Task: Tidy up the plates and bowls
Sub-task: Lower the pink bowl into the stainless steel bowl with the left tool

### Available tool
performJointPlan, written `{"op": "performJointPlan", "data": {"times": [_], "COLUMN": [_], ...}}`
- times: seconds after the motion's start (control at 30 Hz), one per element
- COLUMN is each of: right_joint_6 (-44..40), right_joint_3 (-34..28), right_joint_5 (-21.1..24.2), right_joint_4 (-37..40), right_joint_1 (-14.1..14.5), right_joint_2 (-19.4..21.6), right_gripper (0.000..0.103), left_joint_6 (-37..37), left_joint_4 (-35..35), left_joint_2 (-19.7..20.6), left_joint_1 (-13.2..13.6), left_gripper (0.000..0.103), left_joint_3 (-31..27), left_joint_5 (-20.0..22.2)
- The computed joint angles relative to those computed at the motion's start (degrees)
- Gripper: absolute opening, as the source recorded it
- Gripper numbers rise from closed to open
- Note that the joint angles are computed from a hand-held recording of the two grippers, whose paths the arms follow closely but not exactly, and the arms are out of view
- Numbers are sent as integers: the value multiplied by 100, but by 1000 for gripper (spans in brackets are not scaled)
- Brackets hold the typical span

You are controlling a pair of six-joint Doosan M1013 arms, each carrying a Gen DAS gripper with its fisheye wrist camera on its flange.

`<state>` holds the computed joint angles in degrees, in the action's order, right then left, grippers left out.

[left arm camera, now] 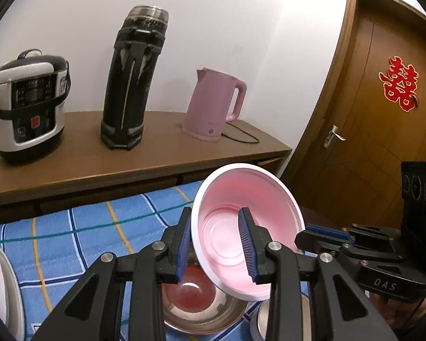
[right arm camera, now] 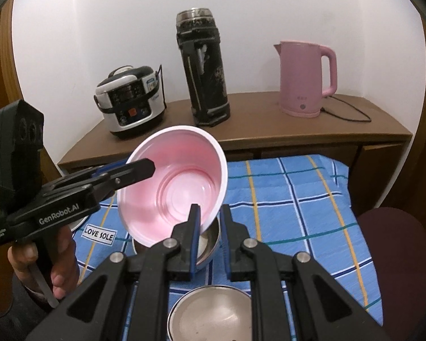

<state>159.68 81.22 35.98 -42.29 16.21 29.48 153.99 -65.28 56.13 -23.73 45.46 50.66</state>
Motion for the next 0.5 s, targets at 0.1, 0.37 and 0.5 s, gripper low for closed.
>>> {"op": "performJointPlan", "data": {"times": [0.1, 0.37, 0.5], "right_joint_6": [-206, -636, -923], "right_joint_3": [-21, -107, -140], "right_joint_5": [-33, -5, -21], "right_joint_4": [287, 847, 1255], "right_joint_1": [-20, -72, -122], "right_joint_2": [27, 108, 148], "right_gripper": [15, 15, 15], "left_joint_6": [-212, -754, -1157], "left_joint_4": [185, 677, 1052], "left_joint_2": [53, 195, 278], "left_joint_1": [2, 2, -8], "left_gripper": [35, 35, 35], "left_joint_3": [-92, -361, -540], "left_joint_5": [57, 250, 388]}}
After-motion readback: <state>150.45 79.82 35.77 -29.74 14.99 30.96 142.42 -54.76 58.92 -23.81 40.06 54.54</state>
